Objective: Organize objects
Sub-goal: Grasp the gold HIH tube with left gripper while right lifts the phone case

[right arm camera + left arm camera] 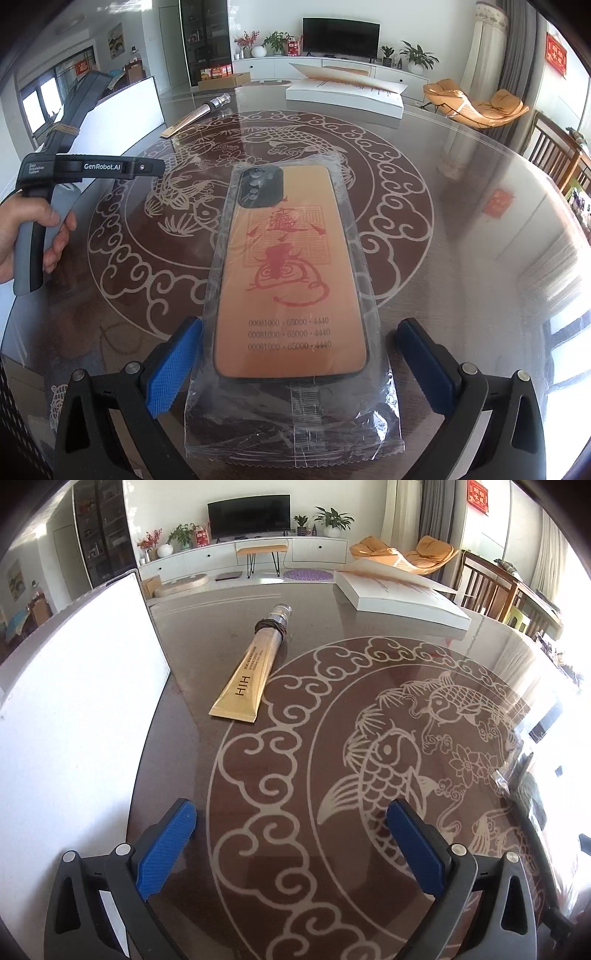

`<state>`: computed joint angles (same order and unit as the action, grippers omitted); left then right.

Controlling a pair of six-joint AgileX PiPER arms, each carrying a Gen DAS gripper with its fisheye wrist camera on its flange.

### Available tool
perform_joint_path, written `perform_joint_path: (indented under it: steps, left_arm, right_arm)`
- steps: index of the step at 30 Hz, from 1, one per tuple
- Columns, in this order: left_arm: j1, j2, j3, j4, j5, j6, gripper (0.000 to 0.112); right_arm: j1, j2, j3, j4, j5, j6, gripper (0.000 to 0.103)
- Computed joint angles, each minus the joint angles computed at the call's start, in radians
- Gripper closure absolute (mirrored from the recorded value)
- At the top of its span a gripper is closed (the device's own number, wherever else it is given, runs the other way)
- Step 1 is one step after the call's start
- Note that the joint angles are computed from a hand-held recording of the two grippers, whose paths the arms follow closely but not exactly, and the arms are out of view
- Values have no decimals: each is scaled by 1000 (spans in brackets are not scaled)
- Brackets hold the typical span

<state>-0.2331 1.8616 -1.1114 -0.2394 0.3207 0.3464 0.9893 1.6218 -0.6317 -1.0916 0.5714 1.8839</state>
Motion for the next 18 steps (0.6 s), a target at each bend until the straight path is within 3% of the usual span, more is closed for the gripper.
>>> perform_joint_path:
  steps: [15, 18]
  left_arm:
    - [-22, 424, -735, 129, 312, -156, 9]
    - [-16, 452, -798, 103, 370, -94, 9]
  right_arm:
    - [0, 0, 0, -2, 0, 1, 0]
    - [0, 0, 0, -2, 0, 1, 0]
